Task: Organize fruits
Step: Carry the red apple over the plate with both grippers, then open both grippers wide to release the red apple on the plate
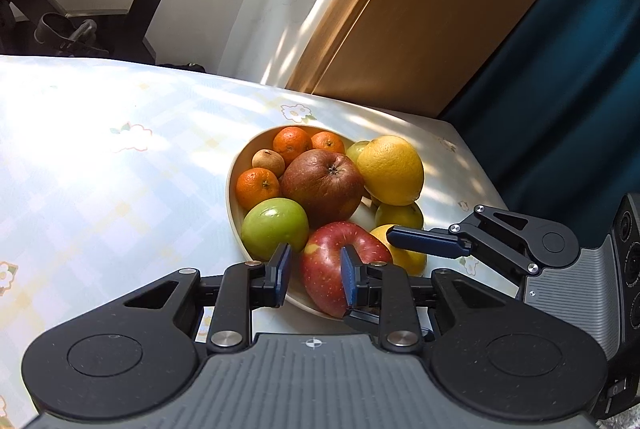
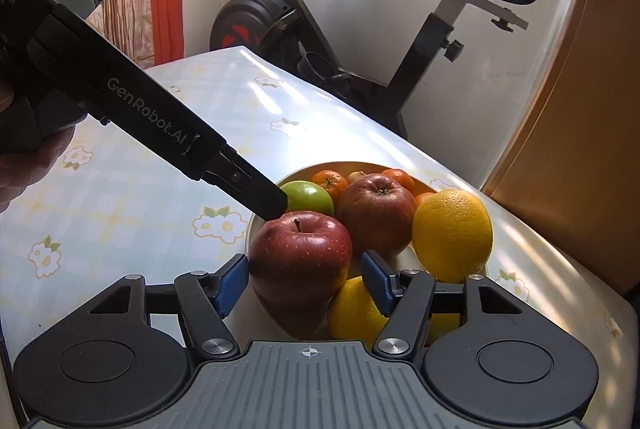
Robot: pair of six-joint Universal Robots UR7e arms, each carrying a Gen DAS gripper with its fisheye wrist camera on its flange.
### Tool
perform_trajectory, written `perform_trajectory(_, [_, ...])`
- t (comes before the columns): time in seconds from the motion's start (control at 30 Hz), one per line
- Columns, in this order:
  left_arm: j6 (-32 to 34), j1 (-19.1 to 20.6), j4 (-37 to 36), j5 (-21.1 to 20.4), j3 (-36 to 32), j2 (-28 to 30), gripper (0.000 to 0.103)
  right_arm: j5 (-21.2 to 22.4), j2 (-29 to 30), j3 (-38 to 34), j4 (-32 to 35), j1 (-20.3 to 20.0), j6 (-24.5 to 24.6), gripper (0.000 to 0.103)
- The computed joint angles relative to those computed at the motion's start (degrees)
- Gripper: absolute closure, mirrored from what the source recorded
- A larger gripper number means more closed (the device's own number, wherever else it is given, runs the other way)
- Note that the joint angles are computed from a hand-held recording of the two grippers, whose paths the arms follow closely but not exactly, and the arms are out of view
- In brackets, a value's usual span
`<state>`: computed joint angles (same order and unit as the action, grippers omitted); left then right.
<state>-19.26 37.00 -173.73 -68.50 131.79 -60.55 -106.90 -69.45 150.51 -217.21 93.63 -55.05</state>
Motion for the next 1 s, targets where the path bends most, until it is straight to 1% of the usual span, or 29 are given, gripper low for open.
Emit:
perform_trajectory(0.07, [-0.01,-0.24,0.23,0.54,0.17,-0.45,0.075,-0.39,0.11,-0.06,-0.07,0.23,0.41,0.045])
perform_trajectory(0.2, [-1.25,-1.01,1.03,2.94,0.88,-1.89,0.075,-1.51,0.03,-0.1,-0.32,1.13,2.25,0.046])
perform_trajectory(0.3, [-2.12,-1.8,1.42,4.58,1.73,-3.44,0.074,0.07,-2.62,0.61,1.93,0.86,4.78,0.045])
perform_trajectory(0.37, [-2.33,-2.65,1.76,5.93,2.45,-4.72,0.073,-0.03,-3.47,1.16,1.51,1.25,5.63,0.044])
perform_trajectory(0.4, [-2.64,-3.24,2.09,6.93,2.82,-5.44,0.069,-0.27,-3.78,1.44,1.12,1.54,6.06,0.044])
perform_trajectory(0.43, [-3.02,-3.85,2.25,7.95,3.2,-6.11,0.062,-0.4,-4.4,1.84,0.89,1.89,6.78,0.043])
perform_trajectory(0.47, [-3.35,-4.38,2.18,8.8,3.6,-6.7,0.059,-0.49,-4.87,2.2,0.56,2.16,7.42,0.041])
perform_trajectory(0.5, [-4.02,-5.17,1.81,10.0,4.22,-7.56,0.051,-0.7,-5.31,2.54,0.2,2.5,8.13,0.037])
perform_trajectory(0.53, [-4.45,-5.62,1.56,10.45,4.65,-8.27,0.041,-1.27,-5.96,2.9,-0.06,3.06,9.29,0.03])
perform_trajectory(0.57, [-5.01,-6.05,1.54,10.63,5.02,-9.16,0.036,-1.46,-6.5,3.17,-0.14,3.38,10.07,0.026])
perform_trajectory(0.6, [-5.45,-6.56,1.5,11.07,5.43,-10.0,0.027,-1.36,-7.48,3.76,-0.37,3.7,11.14,0.024])
perform_trajectory(0.63, [-5.93,-7.29,1.55,12.04,5.86,-10.76,0.021,-1.57,-8.19,4.13,-0.62,4.09,12.06,0.023])
perform_trajectory(0.67, [-6.39,-8.11,1.87,13.33,6.21,-11.47,0.017,-2.0,-8.73,4.46,-0.98,4.56,12.97,0.021])
perform_trajectory(0.7, [-6.96,-8.9,2.65,14.49,6.44,-12.21,0.01,-2.62,-9.21,4.84,-1.65,5.2,14.12,0.014])
perform_trajectory(0.73, [-7.55,-9.6,3.38,15.48,6.66,-12.95,0.007,-2.83,-9.6,5.16,-2.27,5.55,14.9,0.008])
perform_trajectory(0.77, [-7.98,-10.09,3.59,15.92,6.96,-13.61,0.007,-2.76,-10.12,5.66,-3.31,5.89,15.87,0.006])
perform_trajectory(0.8, [-8.81,-10.46,3.92,16.22,7.14,-14.18,0.006,-2.59,-10.55,6.06,-4.18,6.08,16.52,0.001])
perform_trajectory(0.87, [-10.41,-11.68,5.66,17.45,7.54,-15.78,0.003,-2.01,-11.64,7.0,-6.27,6.54,18.12,0.0])
perform_trajectory(0.9, [-10.55,-12.55,5.38,18.59,8.05,-16.25,0.003,-2.26,-12.19,7.28,-6.93,6.9,19.09,0.0])
perform_trajectory(0.93, [-10.64,-13.68,5.33,20.22,8.57,-16.65,0.0,-2.62,-12.59,7.53,-7.61,7.29,20.12,0.0])
perform_trajectory(1.0, [-11.14,-16.54,5.97,24.97,9.65,-17.24,0.0,-2.28,-13.85,8.21,-8.25,7.73,22.18,0.0])
